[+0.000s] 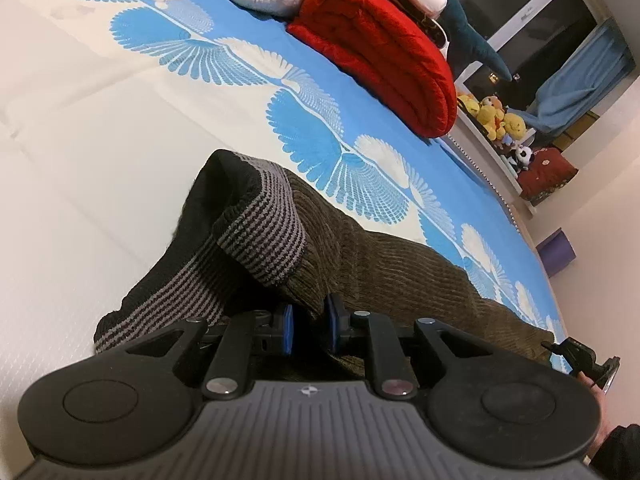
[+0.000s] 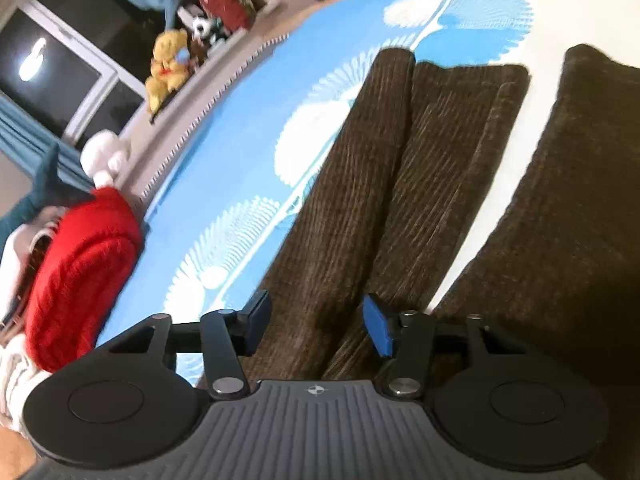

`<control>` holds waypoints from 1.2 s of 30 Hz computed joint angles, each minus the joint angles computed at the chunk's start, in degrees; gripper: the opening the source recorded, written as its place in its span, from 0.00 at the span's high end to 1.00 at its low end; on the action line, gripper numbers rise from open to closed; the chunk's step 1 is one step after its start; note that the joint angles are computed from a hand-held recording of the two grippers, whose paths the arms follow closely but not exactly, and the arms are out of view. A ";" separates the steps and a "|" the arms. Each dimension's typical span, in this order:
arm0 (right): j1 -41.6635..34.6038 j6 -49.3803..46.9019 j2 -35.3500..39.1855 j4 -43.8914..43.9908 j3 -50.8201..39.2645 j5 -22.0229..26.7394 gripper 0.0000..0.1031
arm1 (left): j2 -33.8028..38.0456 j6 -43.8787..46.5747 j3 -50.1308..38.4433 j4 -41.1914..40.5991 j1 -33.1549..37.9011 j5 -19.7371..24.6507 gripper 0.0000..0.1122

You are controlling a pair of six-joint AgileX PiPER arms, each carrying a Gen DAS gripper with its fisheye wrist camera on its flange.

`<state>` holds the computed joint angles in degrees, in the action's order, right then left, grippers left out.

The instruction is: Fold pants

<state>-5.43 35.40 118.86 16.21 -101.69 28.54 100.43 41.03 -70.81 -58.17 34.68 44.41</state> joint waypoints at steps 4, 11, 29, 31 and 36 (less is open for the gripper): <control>0.25 1.01 3.69 -2.70 -5.59 3.87 0.54 | 0.25 -0.55 -0.12 0.58 -0.40 -0.56 0.83; -0.40 2.54 7.32 -5.62 -14.52 11.34 0.95 | 0.44 -0.40 -0.78 1.88 -0.65 -0.53 0.86; 9.09 30.66 -40.95 -31.68 27.34 18.42 0.98 | -13.12 -18.79 0.54 20.06 1.54 -2.78 0.96; 7.40 28.27 -42.64 -26.58 33.05 20.35 0.97 | -13.61 -23.00 0.64 25.85 0.72 -1.28 0.96; 0.32 22.59 -44.86 -21.44 34.40 22.51 0.95 | -14.61 -28.20 -1.91 33.40 0.68 3.77 0.96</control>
